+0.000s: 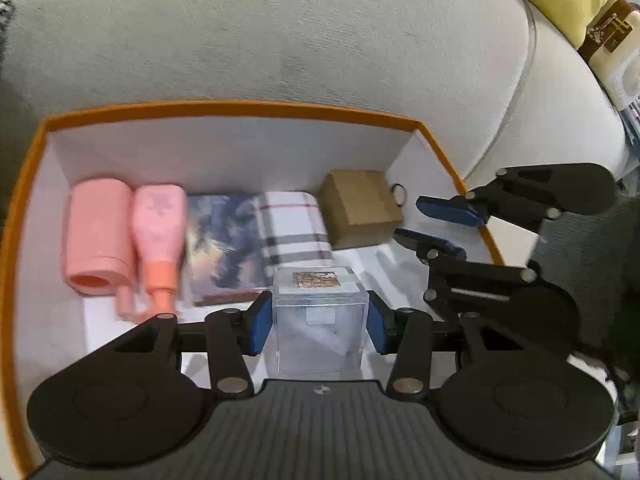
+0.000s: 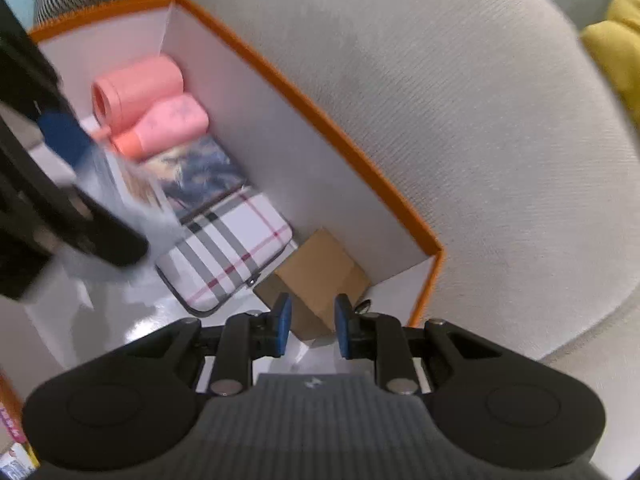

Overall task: Organize rigid objects
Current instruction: 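Lower and release the clear cube with the left gripper while the right releases the brown box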

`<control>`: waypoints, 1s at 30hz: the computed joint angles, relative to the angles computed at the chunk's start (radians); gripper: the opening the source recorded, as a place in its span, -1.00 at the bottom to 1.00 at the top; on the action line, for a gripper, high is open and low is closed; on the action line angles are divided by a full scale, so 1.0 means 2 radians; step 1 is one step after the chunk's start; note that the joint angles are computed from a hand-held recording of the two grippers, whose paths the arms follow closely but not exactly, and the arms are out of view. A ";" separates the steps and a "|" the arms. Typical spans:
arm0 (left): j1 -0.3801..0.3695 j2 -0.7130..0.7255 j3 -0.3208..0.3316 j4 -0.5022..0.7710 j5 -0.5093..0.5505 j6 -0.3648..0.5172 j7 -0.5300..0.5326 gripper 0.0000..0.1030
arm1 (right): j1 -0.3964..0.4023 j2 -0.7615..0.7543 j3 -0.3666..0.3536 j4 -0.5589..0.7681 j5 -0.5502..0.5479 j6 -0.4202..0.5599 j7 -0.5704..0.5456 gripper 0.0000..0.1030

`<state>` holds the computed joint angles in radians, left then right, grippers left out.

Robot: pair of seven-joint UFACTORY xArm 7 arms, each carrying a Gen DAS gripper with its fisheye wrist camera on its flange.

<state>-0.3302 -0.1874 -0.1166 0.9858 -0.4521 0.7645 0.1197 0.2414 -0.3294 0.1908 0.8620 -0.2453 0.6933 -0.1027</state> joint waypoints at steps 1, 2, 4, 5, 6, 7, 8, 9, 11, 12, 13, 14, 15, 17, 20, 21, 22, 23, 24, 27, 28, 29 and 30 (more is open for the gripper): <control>-0.002 0.005 -0.002 0.004 -0.003 0.002 -0.007 0.06 | 0.002 -0.009 -0.003 -0.005 0.005 -0.001 -0.002 -0.56; -0.003 0.009 -0.004 0.008 -0.004 0.003 -0.012 0.06 | 0.002 -0.017 -0.003 -0.010 0.006 -0.002 -0.001 -0.56; -0.007 0.019 -0.009 0.015 -0.005 0.003 -0.020 0.06 | -0.003 -0.033 -0.001 -0.020 0.000 -0.007 0.004 -0.56; -0.008 0.024 -0.011 0.019 -0.004 0.003 -0.026 0.06 | -0.008 -0.039 0.002 -0.025 -0.005 -0.011 0.011 -0.56; -0.009 0.031 -0.014 0.025 -0.002 0.003 -0.032 0.06 | -0.013 -0.045 0.005 -0.027 -0.012 -0.011 0.019 -0.57; -0.010 0.036 -0.016 0.028 0.000 0.002 -0.041 0.06 | -0.015 -0.049 0.004 -0.031 -0.014 -0.016 0.019 -0.70; -0.010 0.040 -0.017 0.030 0.002 0.000 -0.049 0.06 | -0.013 -0.053 -0.001 -0.033 -0.008 -0.020 0.014 -0.73; -0.010 0.046 -0.019 0.033 0.004 -0.002 -0.060 0.06 | -0.011 -0.054 -0.006 -0.035 -0.001 -0.023 0.007 -0.76; -0.009 0.054 -0.019 0.037 0.002 -0.002 -0.070 0.06 | -0.009 -0.056 -0.011 -0.038 0.007 -0.027 -0.007 -0.76; -0.009 0.056 -0.018 0.038 -0.004 0.001 -0.071 0.06 | -0.011 -0.055 -0.010 -0.040 0.007 -0.032 -0.010 -0.76; -0.008 0.060 -0.016 0.041 -0.015 0.004 -0.070 0.06 | -0.015 -0.056 -0.006 -0.042 0.000 -0.036 -0.009 -0.73; -0.008 0.063 -0.017 0.043 -0.018 0.005 -0.071 0.06 | -0.021 -0.058 0.000 -0.044 -0.009 -0.039 -0.004 -0.72; -0.008 0.065 -0.018 0.045 -0.015 0.006 -0.073 0.06 | -0.021 -0.061 0.000 -0.045 -0.010 -0.042 -0.006 -0.72; -0.008 0.068 -0.021 0.047 -0.005 0.004 -0.079 0.06 | -0.019 -0.065 -0.006 -0.045 0.001 -0.045 -0.009 -0.65; -0.010 0.075 -0.024 0.050 -0.007 0.006 -0.076 0.06 | -0.046 -0.069 0.015 -0.045 -0.029 -0.046 0.030 -0.65; -0.011 0.077 -0.025 0.050 -0.008 0.005 -0.076 0.06 | -0.052 -0.070 0.018 -0.046 -0.036 -0.047 0.043 -0.65; -0.011 0.079 -0.026 0.050 -0.009 0.005 -0.075 0.06 | -0.056 -0.071 0.020 -0.046 -0.040 -0.047 0.056 -0.65; -0.011 0.080 -0.026 0.050 -0.012 0.005 -0.074 0.06 | -0.058 -0.071 0.020 -0.046 -0.038 -0.043 0.066 -0.65; -0.011 0.083 -0.026 0.051 -0.015 0.007 -0.073 0.06 | -0.056 -0.070 0.016 -0.044 -0.032 -0.037 0.070 -0.63; -0.009 0.093 -0.025 0.060 -0.026 0.024 -0.070 0.06 | -0.054 -0.075 0.014 -0.049 -0.033 -0.035 0.081 -0.56; -0.007 0.097 -0.024 0.064 -0.030 0.032 -0.071 0.07 | -0.054 -0.076 0.016 -0.050 -0.037 -0.035 0.083 -0.55; -0.005 0.099 -0.024 0.066 -0.037 0.037 -0.069 0.07 | -0.051 -0.081 0.016 -0.053 -0.036 -0.034 0.085 -0.55; -0.003 0.097 -0.023 0.065 -0.040 0.040 -0.067 0.10 | -0.048 -0.082 0.013 -0.054 -0.032 -0.033 0.084 -0.54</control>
<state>-0.3369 0.0069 -0.1632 1.1165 -0.5316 0.8442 -0.0139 0.1456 -0.4943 0.2172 0.7536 -0.3103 0.6266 0.0646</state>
